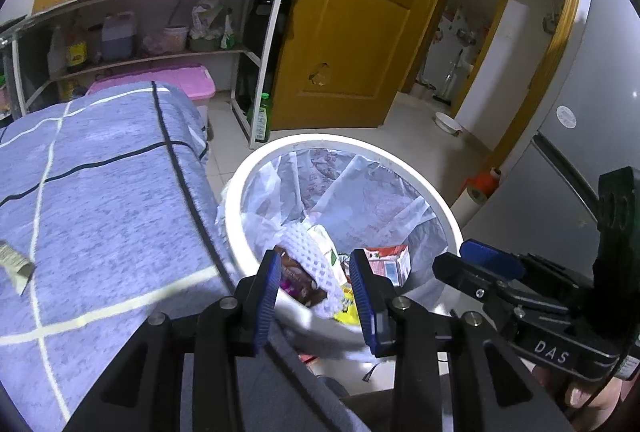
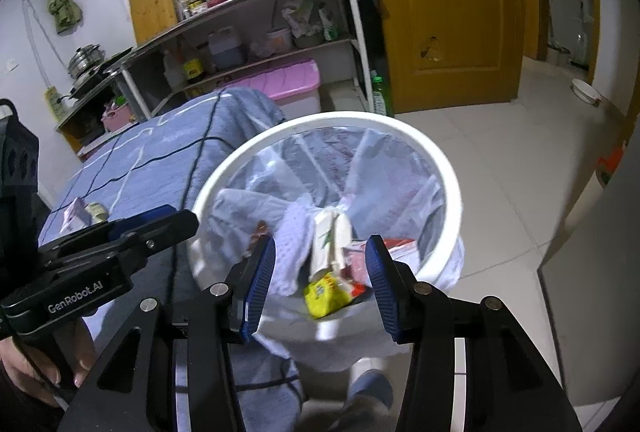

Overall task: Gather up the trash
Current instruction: 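Withdraw both grippers from the bin toward the table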

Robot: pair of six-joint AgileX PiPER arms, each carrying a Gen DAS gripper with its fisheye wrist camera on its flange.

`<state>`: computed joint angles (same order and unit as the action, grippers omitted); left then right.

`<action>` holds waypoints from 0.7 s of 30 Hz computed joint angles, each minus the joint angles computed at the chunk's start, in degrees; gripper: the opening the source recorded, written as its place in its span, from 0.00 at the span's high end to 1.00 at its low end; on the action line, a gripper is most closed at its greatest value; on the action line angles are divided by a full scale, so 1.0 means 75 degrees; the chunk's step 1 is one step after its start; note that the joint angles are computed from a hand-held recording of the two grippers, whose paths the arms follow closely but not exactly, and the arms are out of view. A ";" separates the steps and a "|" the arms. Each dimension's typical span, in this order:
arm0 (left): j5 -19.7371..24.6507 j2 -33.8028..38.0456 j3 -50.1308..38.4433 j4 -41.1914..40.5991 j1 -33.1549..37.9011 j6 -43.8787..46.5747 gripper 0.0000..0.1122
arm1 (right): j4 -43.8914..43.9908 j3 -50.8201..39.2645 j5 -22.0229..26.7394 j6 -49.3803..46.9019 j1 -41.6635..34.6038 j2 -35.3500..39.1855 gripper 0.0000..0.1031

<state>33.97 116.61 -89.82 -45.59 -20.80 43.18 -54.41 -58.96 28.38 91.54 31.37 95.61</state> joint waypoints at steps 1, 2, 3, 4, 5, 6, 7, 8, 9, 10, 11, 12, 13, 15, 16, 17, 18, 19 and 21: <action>-0.0064 -0.0155 0.0225 -0.0076 0.0049 0.0113 0.68 | -0.0019 -0.0038 0.0073 0.0012 0.0142 -0.0004 0.53; -0.0089 -0.0253 0.0354 -0.0111 0.0086 0.0169 0.68 | -0.0064 -0.0056 0.0132 0.0057 0.0249 0.0000 0.53; -0.0136 -0.0423 0.0599 -0.0231 0.0159 0.0325 0.68 | -0.0120 -0.0100 0.0237 0.0101 0.0411 0.0003 0.53; -0.0156 -0.0515 0.0723 -0.0292 0.0202 0.0405 0.68 | -0.0159 -0.0150 0.0340 0.0127 0.0565 0.0003 0.53; -0.0201 -0.0653 0.0910 -0.0365 0.0262 0.0506 0.68 | -0.0167 -0.0192 0.0393 0.0130 0.0643 0.0014 0.53; -0.0261 -0.0824 0.1147 -0.0463 0.0342 0.0633 0.68 | -0.0209 -0.0241 0.0497 0.0173 0.0790 0.0016 0.53; -0.0288 -0.0948 0.1315 -0.0557 0.0405 0.0740 0.68 | -0.0242 -0.0280 0.0582 0.0210 0.0896 0.0025 0.53; -0.0298 -0.1062 0.1464 -0.0625 0.0471 0.0824 0.68 | -0.0262 -0.0336 0.0686 0.0233 0.1020 0.0040 0.53; -0.0321 -0.1163 0.1605 -0.0676 0.0526 0.0890 0.68 | -0.0280 -0.0382 0.0765 0.0250 0.1137 0.0053 0.53; -0.0362 -0.1292 0.1786 -0.0738 0.0590 0.0983 0.68 | -0.0280 -0.0423 0.0816 0.0245 0.1225 0.0063 0.53; -0.0405 -0.1409 0.1953 -0.0799 0.0644 0.1080 0.68 | -0.0290 -0.0463 0.0869 0.0263 0.1330 0.0079 0.53; -0.0441 -0.1526 0.2111 -0.0853 0.0705 0.1173 0.68 | -0.0288 -0.0514 0.0920 0.0268 0.1439 0.0106 0.53; -0.0465 -0.1624 0.2241 -0.0898 0.0765 0.1253 0.68 | -0.0296 -0.0547 0.0962 0.0276 0.1525 0.0125 0.53; -0.0496 -0.1814 0.2500 -0.0992 0.0887 0.1402 0.68 | -0.0267 -0.0675 0.1015 0.0223 0.1679 0.0205 0.53; -0.0513 -0.1925 0.2647 -0.1060 0.0972 0.1507 0.68 | -0.0263 -0.0739 0.1033 0.0223 0.1762 0.0252 0.53; -0.0531 -0.1990 0.2732 -0.1087 0.1019 0.1552 0.68 | -0.0249 -0.0795 0.1060 0.0216 0.1823 0.0290 0.53; -0.0548 -0.2090 0.2858 -0.1144 0.1099 0.1632 0.68 | -0.0223 -0.0877 0.1081 0.0178 0.1899 0.0343 0.53; -0.0554 -0.2171 0.2966 -0.1212 0.1174 0.1719 0.68 | -0.0207 -0.0929 0.1099 0.0138 0.1946 0.0373 0.53; -0.0557 -0.2355 0.3181 -0.1351 0.1356 0.1882 0.68 | -0.0159 -0.1102 0.1174 0.0047 0.2097 0.0483 0.53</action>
